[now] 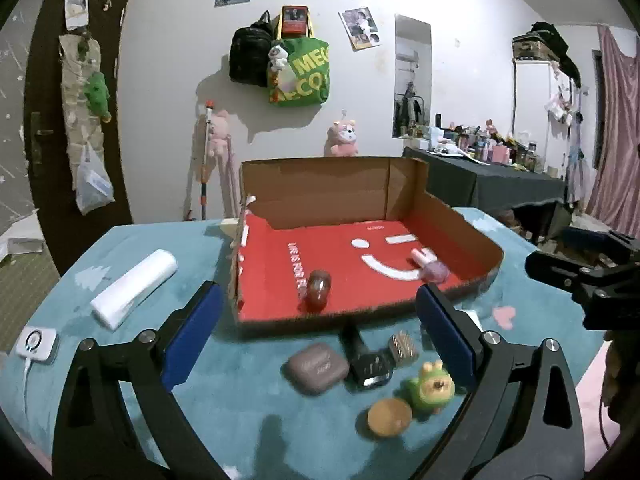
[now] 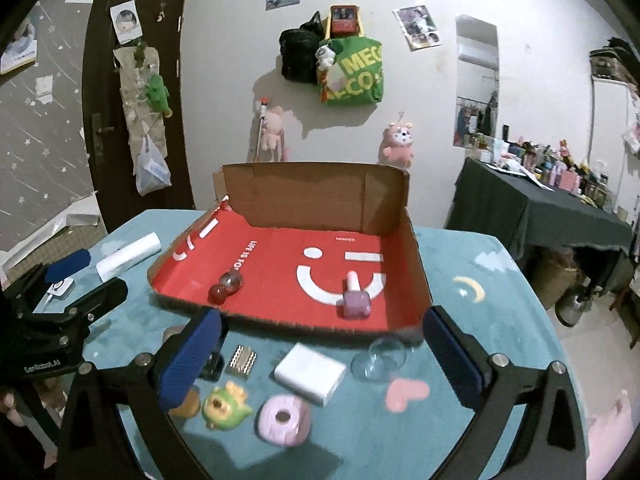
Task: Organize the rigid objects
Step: 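Open both tools to release the jar and polish, then lift away, then grasp the amber compact with the left tool while the right tool grasps the pink round printer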
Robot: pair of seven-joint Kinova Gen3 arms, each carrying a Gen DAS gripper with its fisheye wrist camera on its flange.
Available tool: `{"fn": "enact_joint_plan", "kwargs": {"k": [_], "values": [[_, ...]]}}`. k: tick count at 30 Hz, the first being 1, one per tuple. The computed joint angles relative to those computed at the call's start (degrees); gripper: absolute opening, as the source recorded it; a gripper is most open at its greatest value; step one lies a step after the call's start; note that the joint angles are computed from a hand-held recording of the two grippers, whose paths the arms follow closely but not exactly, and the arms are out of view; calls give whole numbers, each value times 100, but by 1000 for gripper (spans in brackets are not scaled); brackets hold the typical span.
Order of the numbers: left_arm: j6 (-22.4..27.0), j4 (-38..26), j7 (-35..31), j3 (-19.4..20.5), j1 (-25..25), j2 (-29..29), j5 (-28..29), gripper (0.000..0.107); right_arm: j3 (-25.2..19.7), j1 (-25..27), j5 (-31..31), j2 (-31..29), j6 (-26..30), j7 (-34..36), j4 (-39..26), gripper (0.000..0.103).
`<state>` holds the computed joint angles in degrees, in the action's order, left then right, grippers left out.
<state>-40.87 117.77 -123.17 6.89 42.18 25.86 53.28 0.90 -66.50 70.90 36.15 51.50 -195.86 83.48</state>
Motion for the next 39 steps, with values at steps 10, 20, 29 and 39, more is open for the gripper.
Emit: {"fn": "enact_joint_plan", "kwargs": {"k": [10,20,29,39], "values": [[-900,639,871,145,415,340,-67,98,-43,-605,273,389,776,-1136,324,103],[-1250,795,1567,218,456,843,-363,98,-177,-700,605,816,880,-2195,587,103],[-785,584,1441,39,496,982,-350,98,-135,-594,466,1018,537,-1967,481,103],[328,188,835,-201,356,857,-340,98,-56,-264,383,874,-320,-1658,560,103]]}}
